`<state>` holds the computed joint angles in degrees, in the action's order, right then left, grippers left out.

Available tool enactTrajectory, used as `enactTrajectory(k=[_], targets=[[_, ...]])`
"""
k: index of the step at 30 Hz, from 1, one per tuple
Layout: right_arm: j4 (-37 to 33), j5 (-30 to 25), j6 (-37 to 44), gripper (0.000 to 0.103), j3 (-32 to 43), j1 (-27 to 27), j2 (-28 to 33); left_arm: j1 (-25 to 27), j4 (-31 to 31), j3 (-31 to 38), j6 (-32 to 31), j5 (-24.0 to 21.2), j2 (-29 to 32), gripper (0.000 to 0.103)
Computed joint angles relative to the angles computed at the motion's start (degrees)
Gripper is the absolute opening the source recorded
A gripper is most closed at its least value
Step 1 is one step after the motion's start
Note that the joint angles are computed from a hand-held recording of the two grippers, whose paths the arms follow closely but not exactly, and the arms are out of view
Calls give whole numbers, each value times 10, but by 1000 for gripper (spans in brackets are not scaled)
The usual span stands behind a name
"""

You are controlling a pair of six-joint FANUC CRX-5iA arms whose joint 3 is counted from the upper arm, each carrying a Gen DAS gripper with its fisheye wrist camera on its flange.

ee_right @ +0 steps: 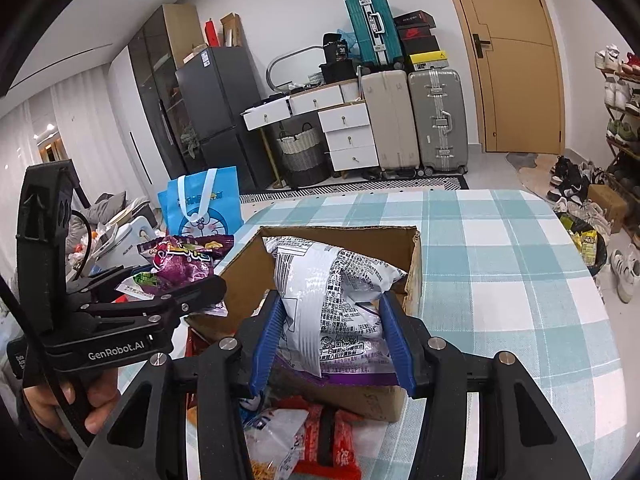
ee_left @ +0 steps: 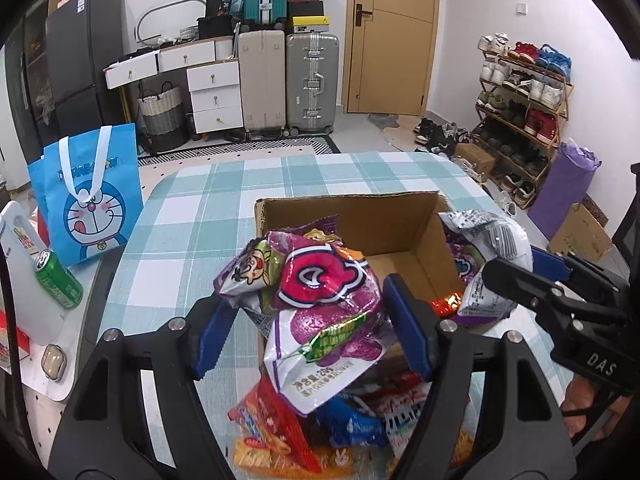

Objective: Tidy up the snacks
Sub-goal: 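Carry both bags into the cardboard box and open both tools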

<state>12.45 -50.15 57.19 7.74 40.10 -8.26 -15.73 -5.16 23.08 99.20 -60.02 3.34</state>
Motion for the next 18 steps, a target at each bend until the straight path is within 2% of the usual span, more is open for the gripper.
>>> enactTrajectory(k=[10, 18], targets=[[-25, -8, 26, 50, 29, -18, 40, 8, -5, 36, 0, -5, 52, 70], [-22, -13, 39, 50, 37, -17, 53, 14, 4, 25, -10, -3, 62, 71]])
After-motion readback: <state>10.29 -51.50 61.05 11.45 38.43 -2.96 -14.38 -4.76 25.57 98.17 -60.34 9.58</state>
